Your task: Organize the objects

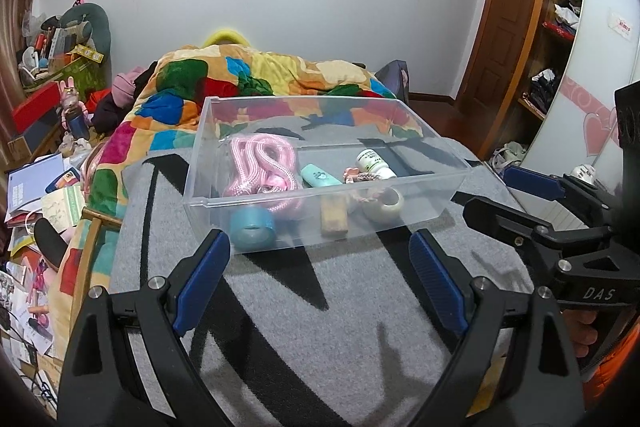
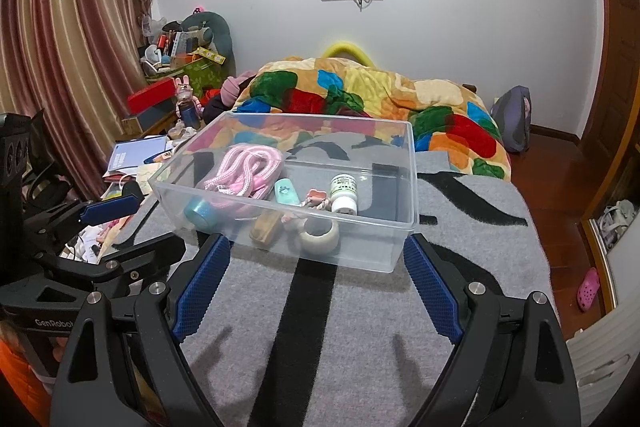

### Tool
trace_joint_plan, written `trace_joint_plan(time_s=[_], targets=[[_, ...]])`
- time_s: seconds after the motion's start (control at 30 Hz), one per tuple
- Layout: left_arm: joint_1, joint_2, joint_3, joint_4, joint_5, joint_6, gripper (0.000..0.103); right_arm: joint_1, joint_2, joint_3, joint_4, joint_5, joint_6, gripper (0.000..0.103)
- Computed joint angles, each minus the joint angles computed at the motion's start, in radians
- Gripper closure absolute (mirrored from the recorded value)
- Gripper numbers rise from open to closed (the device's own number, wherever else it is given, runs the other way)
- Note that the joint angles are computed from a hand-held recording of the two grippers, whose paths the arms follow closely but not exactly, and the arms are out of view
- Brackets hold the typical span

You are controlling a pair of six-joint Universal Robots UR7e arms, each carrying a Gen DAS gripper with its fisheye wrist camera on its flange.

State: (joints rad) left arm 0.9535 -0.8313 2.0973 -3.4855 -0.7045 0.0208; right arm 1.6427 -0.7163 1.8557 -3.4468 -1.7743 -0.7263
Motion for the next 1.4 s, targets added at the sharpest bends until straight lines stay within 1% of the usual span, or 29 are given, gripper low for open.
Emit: trace_joint_plan(time_s=[0.17, 1.4], targets=[[0.003, 0.001, -0.003, 0.011, -0.008, -0.007, 0.011, 0.002, 0.002, -0.001, -0.011, -0.010, -0.003, 0.016], [0.009, -0.001, 0.001, 0.010, -0.015, -0.009, 0.011, -0.006, 0.002, 0.003, 0.008, 0.001, -0.002, 0.016]])
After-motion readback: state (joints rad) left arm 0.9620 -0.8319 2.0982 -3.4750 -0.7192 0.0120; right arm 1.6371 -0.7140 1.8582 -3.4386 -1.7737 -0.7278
